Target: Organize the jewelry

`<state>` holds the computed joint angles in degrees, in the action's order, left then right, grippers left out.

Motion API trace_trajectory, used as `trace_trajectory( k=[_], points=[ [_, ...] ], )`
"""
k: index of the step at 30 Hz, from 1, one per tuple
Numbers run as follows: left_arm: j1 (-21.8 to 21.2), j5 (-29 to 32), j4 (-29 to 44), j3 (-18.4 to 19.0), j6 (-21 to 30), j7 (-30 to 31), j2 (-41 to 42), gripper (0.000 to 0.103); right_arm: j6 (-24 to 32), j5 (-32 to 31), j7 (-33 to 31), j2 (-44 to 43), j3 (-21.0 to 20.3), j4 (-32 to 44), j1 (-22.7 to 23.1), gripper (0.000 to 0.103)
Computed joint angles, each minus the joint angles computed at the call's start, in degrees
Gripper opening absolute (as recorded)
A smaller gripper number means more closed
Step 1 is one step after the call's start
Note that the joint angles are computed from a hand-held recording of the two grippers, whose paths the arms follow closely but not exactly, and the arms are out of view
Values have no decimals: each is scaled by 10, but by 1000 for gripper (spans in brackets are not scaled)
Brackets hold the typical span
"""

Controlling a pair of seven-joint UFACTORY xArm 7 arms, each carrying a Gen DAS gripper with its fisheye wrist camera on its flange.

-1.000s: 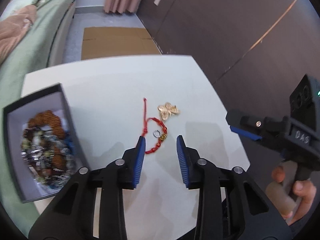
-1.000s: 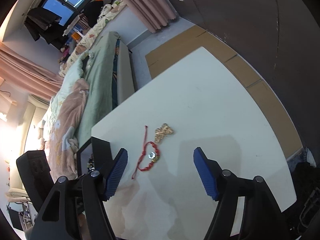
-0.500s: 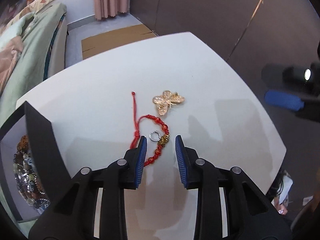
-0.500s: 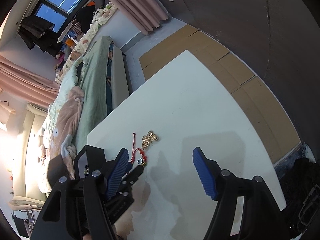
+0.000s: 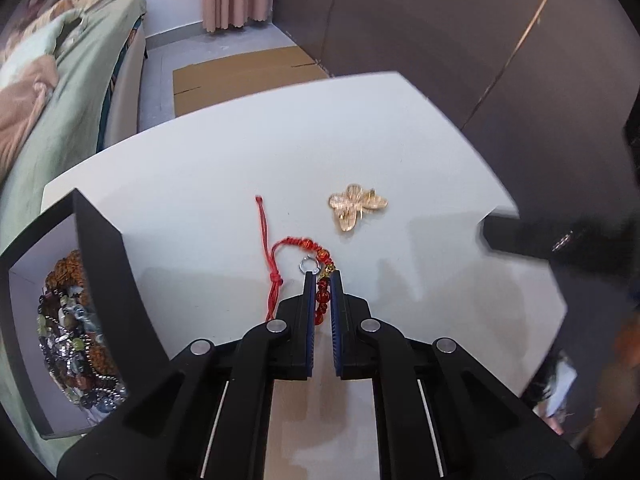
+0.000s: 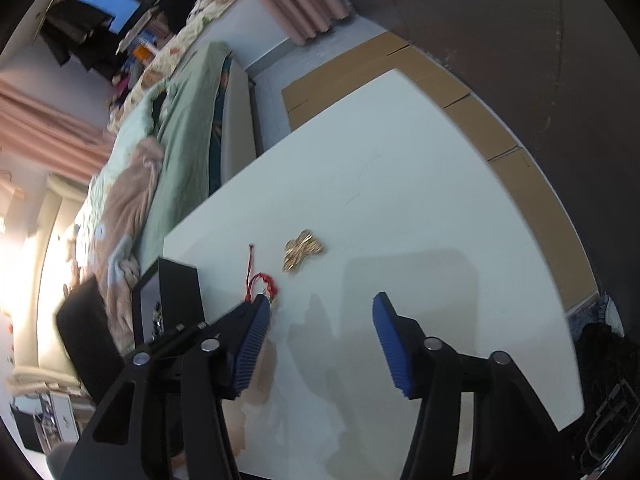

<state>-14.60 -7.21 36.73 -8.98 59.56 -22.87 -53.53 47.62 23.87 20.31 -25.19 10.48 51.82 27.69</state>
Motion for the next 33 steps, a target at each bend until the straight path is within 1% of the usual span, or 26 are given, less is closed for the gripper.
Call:
trace_trajectory(
  k=[4,11,14,18,21,24,26,30,31,33],
  points=[
    [5,-12,-3,22,0,-1,-24,8,4,-13,3,25,18,17,8,44],
    [36,-21,-4,56,0,0,-67,8,1,-56,15,78,43,51,19,38],
    [53,-21,-3,70,6,1,-89,8,2,-83,26,104,54,69,22,33],
    [73,-21,1,82,11,4,-106,8,0,-115,40,129,63,86,28,32],
    [86,-21,6,92,17,8,-117,8,5,-153,58,145,71,99,31,30],
    [96,-20,9,98,26,12,-124,8,8,-172,70,159,75,109,37,28],
    [103,-19,13,104,34,16,-127,8,16,-204,88,170,80,120,39,28],
    [115,-18,17,116,56,24,-139,8,17,-224,98,180,80,129,46,25],
    [119,-17,18,117,60,26,-141,8,16,-222,96,182,78,130,48,22],
    [127,-14,19,123,73,27,-146,8,26,-242,108,186,81,137,49,16]
  ],
)
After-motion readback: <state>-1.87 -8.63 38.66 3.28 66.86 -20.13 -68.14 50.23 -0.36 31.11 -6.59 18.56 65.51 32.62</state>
